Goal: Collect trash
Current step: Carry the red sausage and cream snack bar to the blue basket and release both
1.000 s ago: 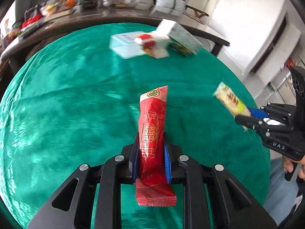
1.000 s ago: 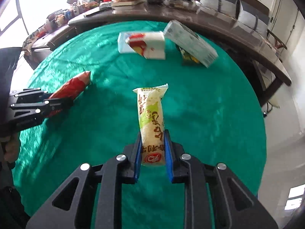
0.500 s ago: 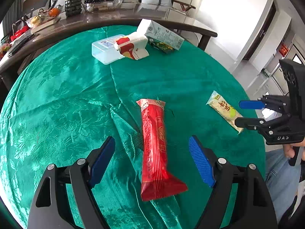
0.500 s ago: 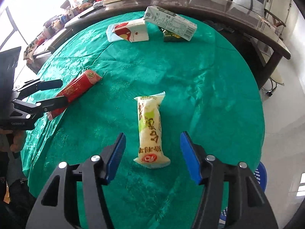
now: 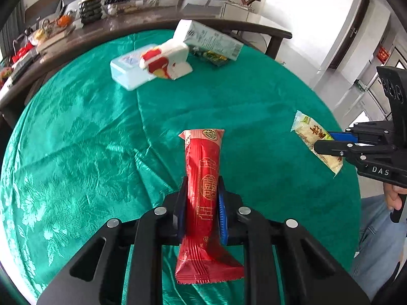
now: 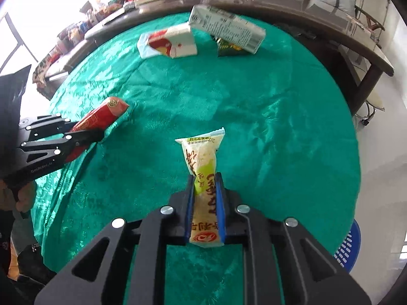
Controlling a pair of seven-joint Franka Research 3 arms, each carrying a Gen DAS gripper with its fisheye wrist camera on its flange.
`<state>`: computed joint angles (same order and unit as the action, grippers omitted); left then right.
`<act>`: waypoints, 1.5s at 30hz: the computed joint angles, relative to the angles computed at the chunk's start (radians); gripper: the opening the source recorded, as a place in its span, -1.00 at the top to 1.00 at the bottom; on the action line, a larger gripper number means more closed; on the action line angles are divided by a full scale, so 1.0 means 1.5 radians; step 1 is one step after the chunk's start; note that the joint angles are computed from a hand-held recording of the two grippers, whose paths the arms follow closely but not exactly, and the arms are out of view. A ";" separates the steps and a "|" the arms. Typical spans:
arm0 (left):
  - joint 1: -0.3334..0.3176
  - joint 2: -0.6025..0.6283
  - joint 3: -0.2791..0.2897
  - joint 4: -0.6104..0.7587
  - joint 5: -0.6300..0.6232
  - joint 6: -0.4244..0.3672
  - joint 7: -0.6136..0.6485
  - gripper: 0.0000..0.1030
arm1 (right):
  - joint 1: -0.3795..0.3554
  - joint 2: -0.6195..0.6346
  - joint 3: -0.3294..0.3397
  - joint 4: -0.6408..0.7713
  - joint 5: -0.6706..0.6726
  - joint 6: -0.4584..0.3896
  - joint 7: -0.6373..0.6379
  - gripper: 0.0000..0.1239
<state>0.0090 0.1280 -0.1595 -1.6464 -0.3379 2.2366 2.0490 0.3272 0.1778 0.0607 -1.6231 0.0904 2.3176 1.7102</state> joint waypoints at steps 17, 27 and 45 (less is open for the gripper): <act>-0.123 0.064 -0.086 0.137 -0.053 -0.071 -0.022 0.63 | -0.163 -0.293 -0.040 -0.360 0.000 0.137 0.135 0.76; -0.242 0.219 -0.131 0.301 0.038 -0.117 -0.116 0.62 | -0.251 -0.340 -0.057 -0.465 -0.022 0.152 0.153 0.76; -0.354 0.429 -0.125 0.525 0.142 -0.166 -0.203 0.61 | -0.289 -0.342 -0.078 -0.504 0.023 0.149 0.122 0.76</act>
<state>-0.5224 0.7713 -0.3475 -0.8589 -0.1249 1.9872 1.7452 -0.1063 -0.3347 -0.0561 -2.3793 0.1247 2.5410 1.8930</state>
